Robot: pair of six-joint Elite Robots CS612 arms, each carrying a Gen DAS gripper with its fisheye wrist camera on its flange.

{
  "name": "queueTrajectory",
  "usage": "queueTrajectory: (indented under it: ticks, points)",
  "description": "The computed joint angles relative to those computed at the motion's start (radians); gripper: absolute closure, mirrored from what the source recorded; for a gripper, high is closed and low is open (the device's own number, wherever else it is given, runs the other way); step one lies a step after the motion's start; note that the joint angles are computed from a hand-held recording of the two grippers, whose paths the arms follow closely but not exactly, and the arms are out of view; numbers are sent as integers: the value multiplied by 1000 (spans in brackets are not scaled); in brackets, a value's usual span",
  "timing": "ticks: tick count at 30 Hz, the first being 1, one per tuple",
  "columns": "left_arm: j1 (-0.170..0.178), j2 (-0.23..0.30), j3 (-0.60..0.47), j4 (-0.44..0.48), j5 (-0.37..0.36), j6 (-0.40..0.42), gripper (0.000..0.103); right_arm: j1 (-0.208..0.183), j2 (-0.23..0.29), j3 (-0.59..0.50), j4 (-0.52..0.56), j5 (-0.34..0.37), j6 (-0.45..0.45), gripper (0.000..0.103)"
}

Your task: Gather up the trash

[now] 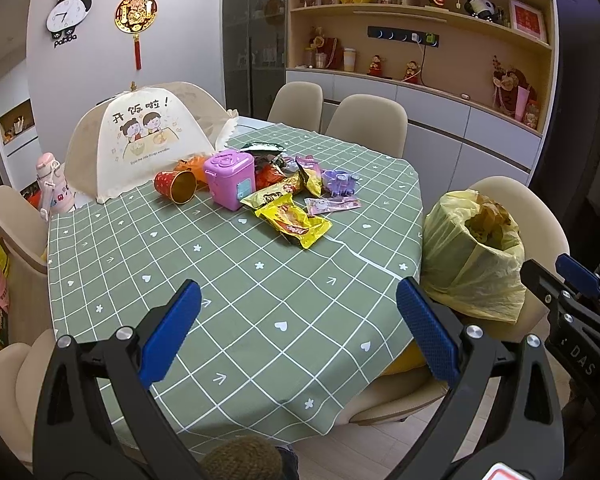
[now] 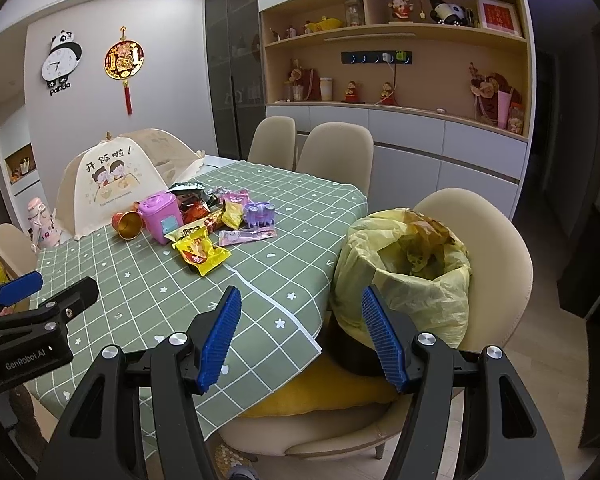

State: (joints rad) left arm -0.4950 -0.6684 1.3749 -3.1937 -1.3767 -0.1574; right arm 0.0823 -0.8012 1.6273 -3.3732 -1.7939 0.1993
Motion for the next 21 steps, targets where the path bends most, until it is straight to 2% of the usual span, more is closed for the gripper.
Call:
queueTrajectory:
  ticks: [7,12,17,21]
  points:
    - [18,28,-55,75,-7,-27,9,1,34,-49,20,-19,-39,43]
    - [37,63,-126,161,-22,-37,9,-6,72,-117,74,6,-52,43]
    - [62,122,-244,253,-28,-42,9,-7,139,-242,167,42,-60,43]
    - [87,189,-376,350,-37,-49,9,-2,205,-371,264,62,-85,43]
